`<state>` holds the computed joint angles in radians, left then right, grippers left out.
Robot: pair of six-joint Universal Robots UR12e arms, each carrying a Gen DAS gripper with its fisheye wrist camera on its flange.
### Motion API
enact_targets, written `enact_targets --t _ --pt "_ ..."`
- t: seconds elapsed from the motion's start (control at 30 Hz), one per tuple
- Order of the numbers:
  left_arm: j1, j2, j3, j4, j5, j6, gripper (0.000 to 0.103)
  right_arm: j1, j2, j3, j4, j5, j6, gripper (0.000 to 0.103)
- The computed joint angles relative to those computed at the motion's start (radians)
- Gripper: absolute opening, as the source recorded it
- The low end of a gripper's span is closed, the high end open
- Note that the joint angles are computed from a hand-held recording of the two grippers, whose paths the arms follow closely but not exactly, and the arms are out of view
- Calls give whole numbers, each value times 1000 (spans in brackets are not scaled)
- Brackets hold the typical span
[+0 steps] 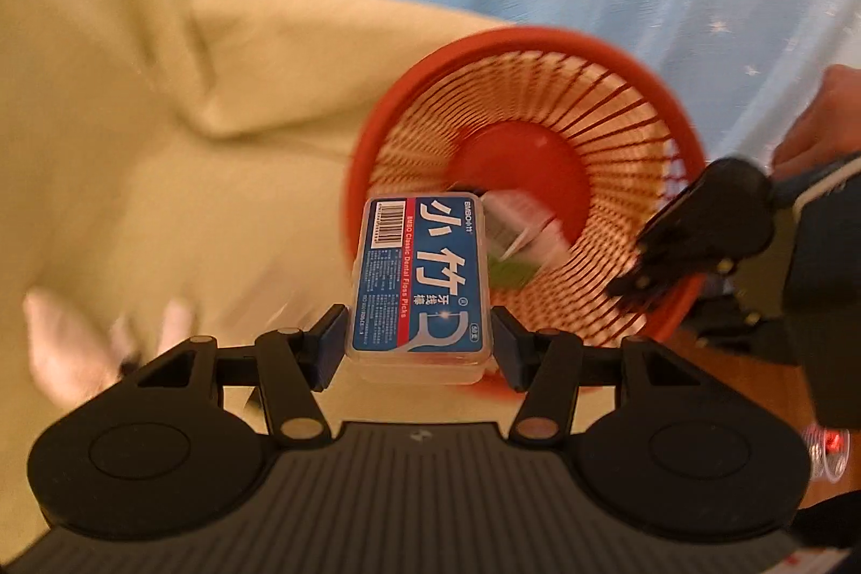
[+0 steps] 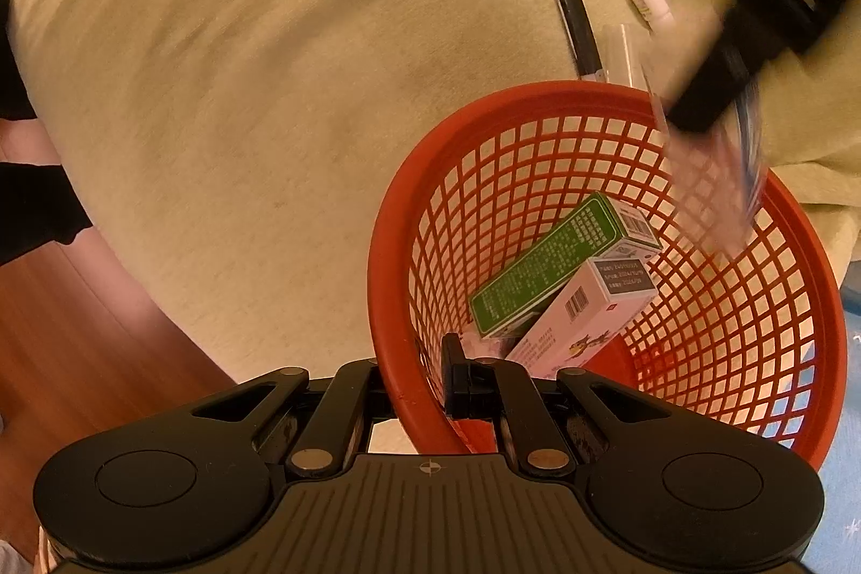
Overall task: Organize objects
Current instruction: 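Carry the toothpick box to the wastebasket and open the left tool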
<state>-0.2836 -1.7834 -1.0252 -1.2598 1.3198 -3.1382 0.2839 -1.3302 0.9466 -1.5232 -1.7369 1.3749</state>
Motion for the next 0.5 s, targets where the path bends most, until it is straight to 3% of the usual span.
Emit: enact_targets --t 0.03,0.07,0.13,0.2,0.5 --pt "2 -5 -1 34 -36 29 52 0 -1 1 0 -1 0 4" --pt "5 -6 -9 74 -80 64 59 -1 -2 3 -1 -1 0 4" --pt "-10 -16 -6 110 -50 145 81 -1 0 1 0 -1 3 4" --pt "-17 -23 4 103 -32 177 80 -3 -1 3 -3 4 3 4" --pt "-1 22 -50 64 -4 114 79 -4 4 -4 6 9 8 4"
